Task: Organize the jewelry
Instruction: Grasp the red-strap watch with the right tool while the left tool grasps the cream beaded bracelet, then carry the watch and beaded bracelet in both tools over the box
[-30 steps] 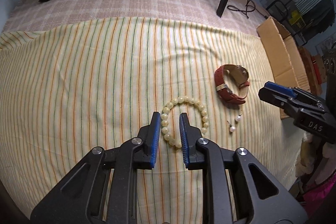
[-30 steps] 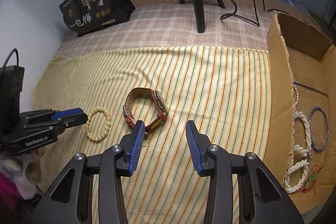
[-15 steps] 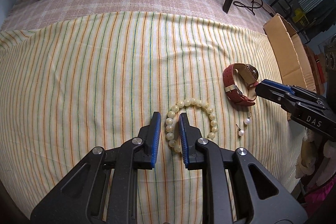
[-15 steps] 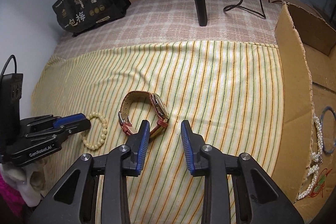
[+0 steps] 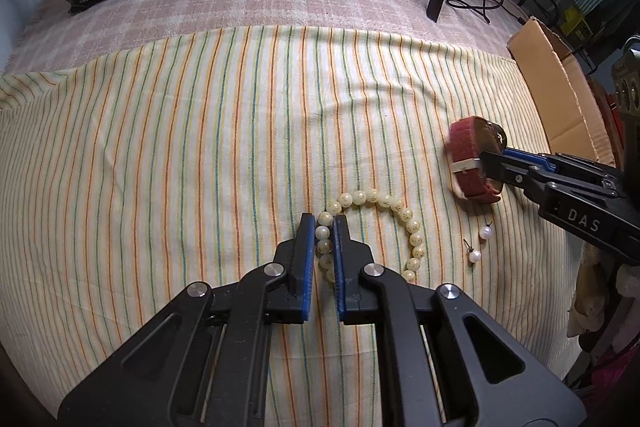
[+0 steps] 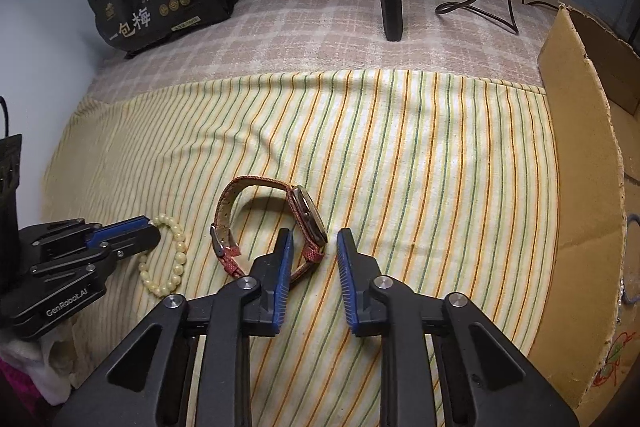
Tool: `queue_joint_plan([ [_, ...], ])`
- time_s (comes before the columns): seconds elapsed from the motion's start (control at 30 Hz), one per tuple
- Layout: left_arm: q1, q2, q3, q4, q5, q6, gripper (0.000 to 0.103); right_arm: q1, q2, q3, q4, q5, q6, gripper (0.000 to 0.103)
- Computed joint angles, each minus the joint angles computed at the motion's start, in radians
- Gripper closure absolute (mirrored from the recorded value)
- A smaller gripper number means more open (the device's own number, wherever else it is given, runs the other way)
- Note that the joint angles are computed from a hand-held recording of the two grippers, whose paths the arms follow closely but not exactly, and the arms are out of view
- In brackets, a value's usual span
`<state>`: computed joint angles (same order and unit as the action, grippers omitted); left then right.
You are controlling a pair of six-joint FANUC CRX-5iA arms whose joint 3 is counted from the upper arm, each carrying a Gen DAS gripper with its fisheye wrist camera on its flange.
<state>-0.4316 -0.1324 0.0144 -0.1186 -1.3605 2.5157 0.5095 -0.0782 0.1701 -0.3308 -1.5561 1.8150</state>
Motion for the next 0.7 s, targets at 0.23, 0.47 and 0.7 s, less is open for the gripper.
queue_joint_plan([
  [0.23,-0.007,-0.016,-0.001,-0.011,0.000,0.015,0.098,-0.001,-0.008,-0.006,0.010,0.018,0.007,0.092],
  [0.47,-0.037,-0.033,0.025,-0.048,-0.008,0.045,0.098,-0.004,-0.037,-0.009,0.023,0.033,0.016,0.092],
  [0.7,-0.082,-0.042,0.073,-0.093,-0.021,0.080,0.098,-0.012,-0.085,-0.018,0.029,0.037,0.037,0.092],
])
